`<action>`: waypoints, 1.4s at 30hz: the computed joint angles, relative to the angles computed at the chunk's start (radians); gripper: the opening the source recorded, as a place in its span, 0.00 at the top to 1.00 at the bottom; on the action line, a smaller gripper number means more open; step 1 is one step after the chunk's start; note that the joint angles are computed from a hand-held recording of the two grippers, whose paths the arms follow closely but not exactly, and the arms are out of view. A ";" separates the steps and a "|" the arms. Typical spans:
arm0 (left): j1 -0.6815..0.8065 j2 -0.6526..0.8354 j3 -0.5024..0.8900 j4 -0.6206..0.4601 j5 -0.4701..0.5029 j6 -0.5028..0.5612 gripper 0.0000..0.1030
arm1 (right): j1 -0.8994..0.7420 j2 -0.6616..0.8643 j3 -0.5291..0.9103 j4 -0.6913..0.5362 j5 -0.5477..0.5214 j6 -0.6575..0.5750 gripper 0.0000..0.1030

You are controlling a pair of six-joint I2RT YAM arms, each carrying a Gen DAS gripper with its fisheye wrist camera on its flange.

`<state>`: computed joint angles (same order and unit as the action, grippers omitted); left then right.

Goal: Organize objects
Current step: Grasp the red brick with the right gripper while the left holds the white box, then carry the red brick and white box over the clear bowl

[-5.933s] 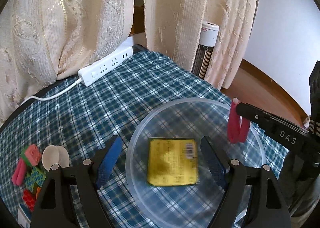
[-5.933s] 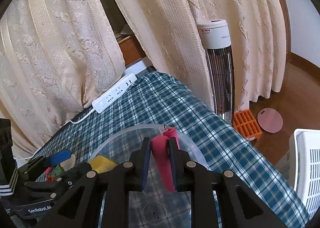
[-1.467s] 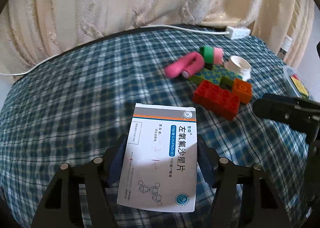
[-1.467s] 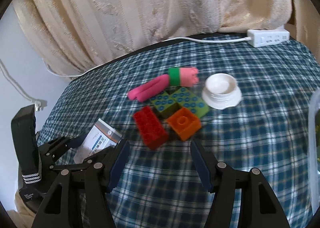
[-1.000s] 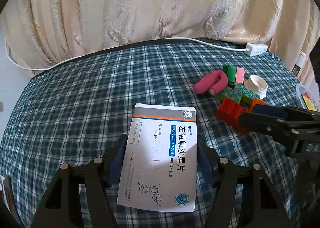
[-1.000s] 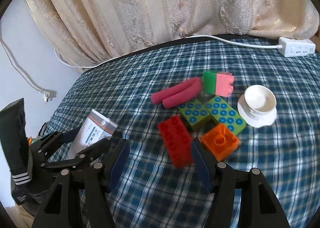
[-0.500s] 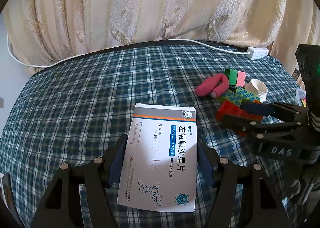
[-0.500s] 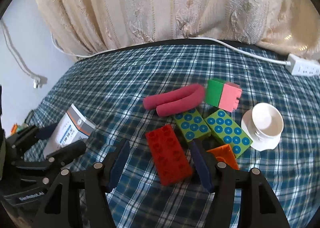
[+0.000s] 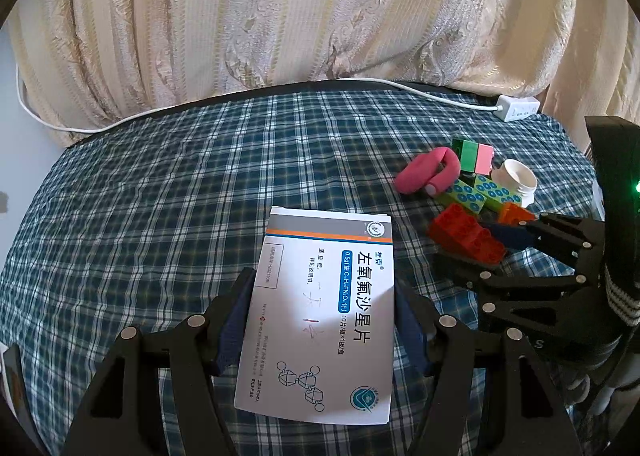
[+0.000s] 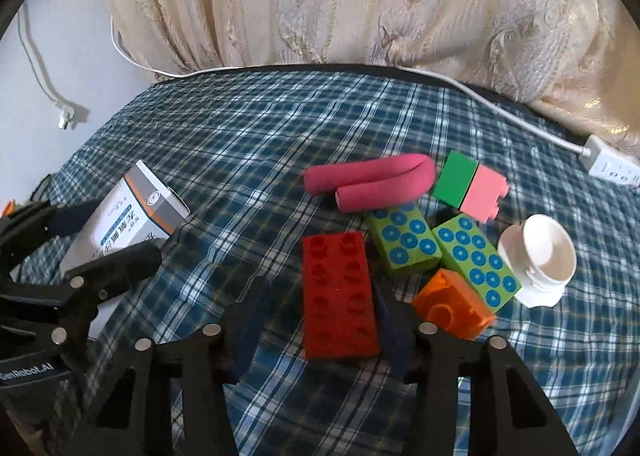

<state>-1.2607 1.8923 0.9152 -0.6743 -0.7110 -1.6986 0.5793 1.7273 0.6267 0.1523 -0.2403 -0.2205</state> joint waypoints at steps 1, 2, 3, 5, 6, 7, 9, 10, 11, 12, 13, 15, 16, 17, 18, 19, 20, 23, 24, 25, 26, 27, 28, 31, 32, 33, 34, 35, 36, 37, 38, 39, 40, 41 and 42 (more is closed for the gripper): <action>0.000 0.000 0.000 0.000 0.000 0.000 0.36 | 0.005 -0.001 -0.001 0.004 0.020 0.003 0.57; 0.000 0.000 0.000 0.001 0.000 0.000 0.36 | 0.010 -0.004 -0.005 0.009 0.041 0.006 0.65; 0.000 0.000 0.000 0.001 0.000 0.000 0.36 | 0.010 -0.004 -0.004 0.012 0.049 0.010 0.67; -0.001 0.001 0.001 0.000 -0.002 0.001 0.36 | 0.005 -0.008 -0.008 0.016 0.044 0.018 0.68; -0.001 0.001 0.001 -0.001 -0.001 0.000 0.36 | 0.007 -0.012 -0.016 0.022 0.048 0.022 0.68; -0.002 0.001 0.003 -0.003 -0.002 0.000 0.36 | 0.006 -0.016 -0.022 0.026 0.048 0.025 0.68; -0.005 0.001 0.011 -0.010 -0.003 -0.001 0.36 | 0.000 -0.030 -0.035 0.022 0.031 0.031 0.68; -0.007 0.002 0.016 -0.016 -0.004 -0.004 0.36 | -0.004 -0.040 -0.043 0.019 0.023 0.034 0.68; -0.007 0.002 0.019 -0.018 -0.005 -0.003 0.36 | -0.012 -0.059 -0.057 0.014 0.010 0.034 0.68; -0.008 0.001 0.019 -0.020 -0.005 -0.005 0.36 | -0.018 -0.072 -0.064 0.010 0.000 0.034 0.68; -0.011 0.002 0.025 -0.026 -0.006 -0.008 0.36 | -0.026 -0.092 -0.078 0.008 -0.011 0.035 0.68; -0.013 0.005 0.032 -0.030 -0.008 -0.007 0.36 | -0.046 -0.138 -0.110 0.001 -0.037 0.036 0.68; -0.014 0.007 0.033 -0.029 -0.008 -0.006 0.36 | -0.058 -0.160 -0.125 -0.003 -0.051 0.036 0.68; -0.015 0.010 0.037 -0.029 -0.008 -0.004 0.36 | -0.074 -0.184 -0.141 -0.008 -0.066 0.035 0.68; -0.014 0.014 0.041 -0.026 -0.008 0.000 0.36 | -0.091 -0.206 -0.155 -0.015 -0.081 0.035 0.68; -0.014 0.017 0.043 -0.023 -0.008 0.004 0.36 | -0.110 -0.227 -0.170 -0.024 -0.097 0.033 0.68; -0.013 0.022 0.049 -0.022 -0.008 0.010 0.36 | -0.126 -0.238 -0.177 -0.031 -0.109 0.030 0.68; -0.013 0.035 0.061 -0.013 -0.007 0.024 0.36 | -0.192 -0.285 -0.209 -0.052 -0.153 0.025 0.68; -0.012 0.037 0.063 -0.008 -0.008 0.031 0.36 | -0.213 -0.293 -0.214 -0.058 -0.166 0.022 0.68; -0.015 0.040 0.067 -0.006 -0.009 0.035 0.36 | -0.236 -0.307 -0.223 -0.066 -0.181 0.019 0.68; -0.016 0.044 0.073 -0.005 -0.010 0.039 0.36 | -0.252 -0.320 -0.231 -0.071 -0.190 0.017 0.68; -0.017 0.048 0.081 -0.003 -0.011 0.047 0.36 | -0.270 -0.331 -0.238 -0.077 -0.198 0.013 0.68; -0.018 0.052 0.089 -0.002 -0.011 0.053 0.36 | -0.287 -0.342 -0.245 -0.081 -0.206 0.009 0.68; -0.026 0.063 0.119 -0.008 -0.016 0.067 0.36 | -0.340 -0.384 -0.265 -0.108 -0.233 -0.012 0.68; -0.028 0.068 0.131 -0.012 -0.018 0.072 0.36 | -0.360 -0.398 -0.270 -0.119 -0.244 -0.020 0.68; -0.033 0.074 0.145 -0.018 -0.021 0.076 0.36 | -0.382 -0.411 -0.275 -0.130 -0.257 -0.030 0.68; -0.035 0.078 0.156 -0.022 -0.023 0.080 0.36 | -0.406 -0.422 -0.278 -0.141 -0.271 -0.039 0.68; -0.037 0.088 0.175 -0.028 -0.025 0.087 0.36 | -0.427 -0.430 -0.283 -0.148 -0.283 -0.048 0.68; -0.039 0.094 0.188 -0.031 -0.027 0.093 0.36 | -0.451 -0.440 -0.286 -0.158 -0.296 -0.057 0.68; -0.040 0.101 0.200 -0.034 -0.027 0.099 0.36 | -0.480 -0.447 -0.288 -0.168 -0.311 -0.069 0.68; -0.041 0.112 0.219 -0.038 -0.027 0.107 0.36 | -0.505 -0.451 -0.290 -0.178 -0.324 -0.081 0.68; -0.042 0.119 0.233 -0.040 -0.027 0.115 0.36 | -0.538 -0.459 -0.292 -0.192 -0.342 -0.097 0.68; -0.042 0.128 0.247 -0.042 -0.026 0.122 0.36 | -0.572 -0.464 -0.292 -0.206 -0.361 -0.114 0.68; -0.042 0.142 0.270 -0.045 -0.025 0.134 0.36 | -0.608 -0.468 -0.290 -0.222 -0.380 -0.132 0.68; -0.044 0.152 0.286 -0.047 -0.024 0.143 0.36 | -0.636 -0.475 -0.290 -0.236 -0.395 -0.146 0.68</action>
<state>-1.3042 2.0441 1.2012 -0.7212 -0.7353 -1.5557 -0.0564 1.2527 0.3371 -0.0842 -0.6354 -0.3663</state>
